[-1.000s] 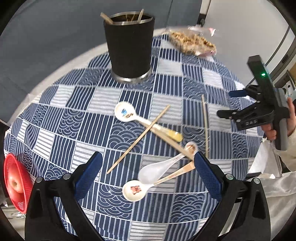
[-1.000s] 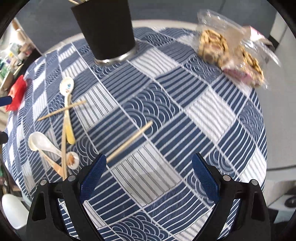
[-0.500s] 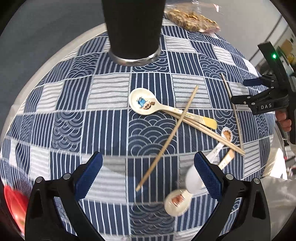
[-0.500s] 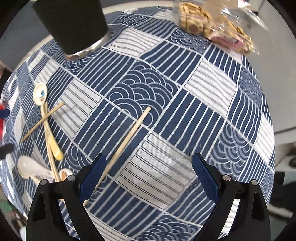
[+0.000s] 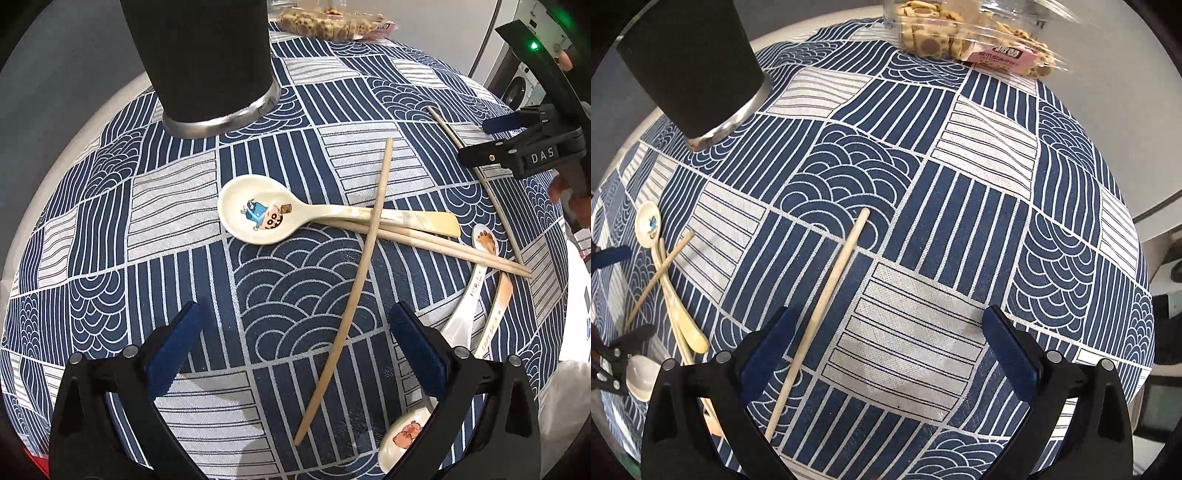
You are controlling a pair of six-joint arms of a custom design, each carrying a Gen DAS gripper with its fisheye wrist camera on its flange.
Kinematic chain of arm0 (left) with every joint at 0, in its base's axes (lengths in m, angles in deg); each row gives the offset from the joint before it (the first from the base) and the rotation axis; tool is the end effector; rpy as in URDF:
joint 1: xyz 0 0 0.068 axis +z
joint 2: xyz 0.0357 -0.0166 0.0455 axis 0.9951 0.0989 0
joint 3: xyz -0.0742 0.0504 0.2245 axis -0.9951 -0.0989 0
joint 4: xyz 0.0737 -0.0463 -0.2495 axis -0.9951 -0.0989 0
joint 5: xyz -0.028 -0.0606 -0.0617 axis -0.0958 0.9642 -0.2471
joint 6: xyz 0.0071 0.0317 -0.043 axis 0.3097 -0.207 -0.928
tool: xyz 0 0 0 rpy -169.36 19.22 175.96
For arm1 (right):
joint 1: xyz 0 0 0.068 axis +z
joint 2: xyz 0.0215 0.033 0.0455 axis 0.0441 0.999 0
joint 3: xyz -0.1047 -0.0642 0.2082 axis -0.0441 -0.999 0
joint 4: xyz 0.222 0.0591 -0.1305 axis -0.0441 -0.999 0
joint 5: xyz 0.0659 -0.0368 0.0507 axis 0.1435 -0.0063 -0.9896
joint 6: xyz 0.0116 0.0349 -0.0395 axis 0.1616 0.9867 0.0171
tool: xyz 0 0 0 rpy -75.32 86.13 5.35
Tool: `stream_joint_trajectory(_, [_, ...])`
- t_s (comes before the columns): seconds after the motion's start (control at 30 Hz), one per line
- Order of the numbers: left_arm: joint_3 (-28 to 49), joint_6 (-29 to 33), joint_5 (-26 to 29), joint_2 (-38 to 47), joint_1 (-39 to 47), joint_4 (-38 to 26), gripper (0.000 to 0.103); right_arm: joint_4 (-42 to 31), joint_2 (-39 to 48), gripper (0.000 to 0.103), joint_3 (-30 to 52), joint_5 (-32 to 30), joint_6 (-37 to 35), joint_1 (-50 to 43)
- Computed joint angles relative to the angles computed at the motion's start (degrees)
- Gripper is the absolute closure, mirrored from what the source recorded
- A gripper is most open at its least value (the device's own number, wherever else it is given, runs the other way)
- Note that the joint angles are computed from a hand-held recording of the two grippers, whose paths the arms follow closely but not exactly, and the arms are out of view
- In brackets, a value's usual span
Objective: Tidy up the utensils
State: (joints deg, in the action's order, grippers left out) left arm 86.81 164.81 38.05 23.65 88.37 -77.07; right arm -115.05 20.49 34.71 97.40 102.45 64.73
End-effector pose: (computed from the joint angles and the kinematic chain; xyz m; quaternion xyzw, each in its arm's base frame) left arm 0.3050 0.0085 0.1701 0.6606 0.7276 -0.1255 0.1360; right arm 0.1183 0.2058 0.1630 0.3747 0.9185 -0.0339 0.1213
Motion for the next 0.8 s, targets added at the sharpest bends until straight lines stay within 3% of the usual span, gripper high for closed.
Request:
stream_joint_trajectory(0.23, [-1.6, -0.3, 1.3, -1.2, 1.5, 0.8, 0.004, 0.0, -0.1, 0.006, 0.3, -2.7, 2.3, -0.4])
stream_joint_trajectory(0.5, [-0.5, -5.4, -2.5, -1.7, -2.0, 0.4, 0.005, -0.4, 1.7, 0.007, 2.0, -5.6, 7.4, -2.4])
stream_joint_trajectory(0.57, [0.3, -6.3, -3.5, -1.3, -2.8, 0.2, 0.008, -1.4, 1.5, 0.017, 2.6, -5.6, 8.6, -1.6])
stream_joint_trajectory(0.6, [0.8, -7.3, -3.9, -1.3, -3.6, -0.1, 0.017, -2.5, 1.1, 0.024, 3.1, -5.3, 9.3, -1.0])
stream_joint_trajectory(0.67, [3.2, -8.3, -4.0, -0.4, -3.5, -1.4, 0.044, -4.5, -0.9, 0.068, 2.6, -5.1, 10.5, 0.0])
stream_joint_trajectory(0.73, [7.0, -10.6, -4.6, 2.0, -3.3, -3.0, 0.089, -6.0, -0.9, 0.098, 2.9, -5.9, 11.3, 0.2])
stream_joint_trajectory(0.8, [12.3, -11.5, -4.7, 6.2, -2.1, -6.7, 0.095, -6.3, -2.7, 0.098, 1.3, -6.3, 12.8, 0.6])
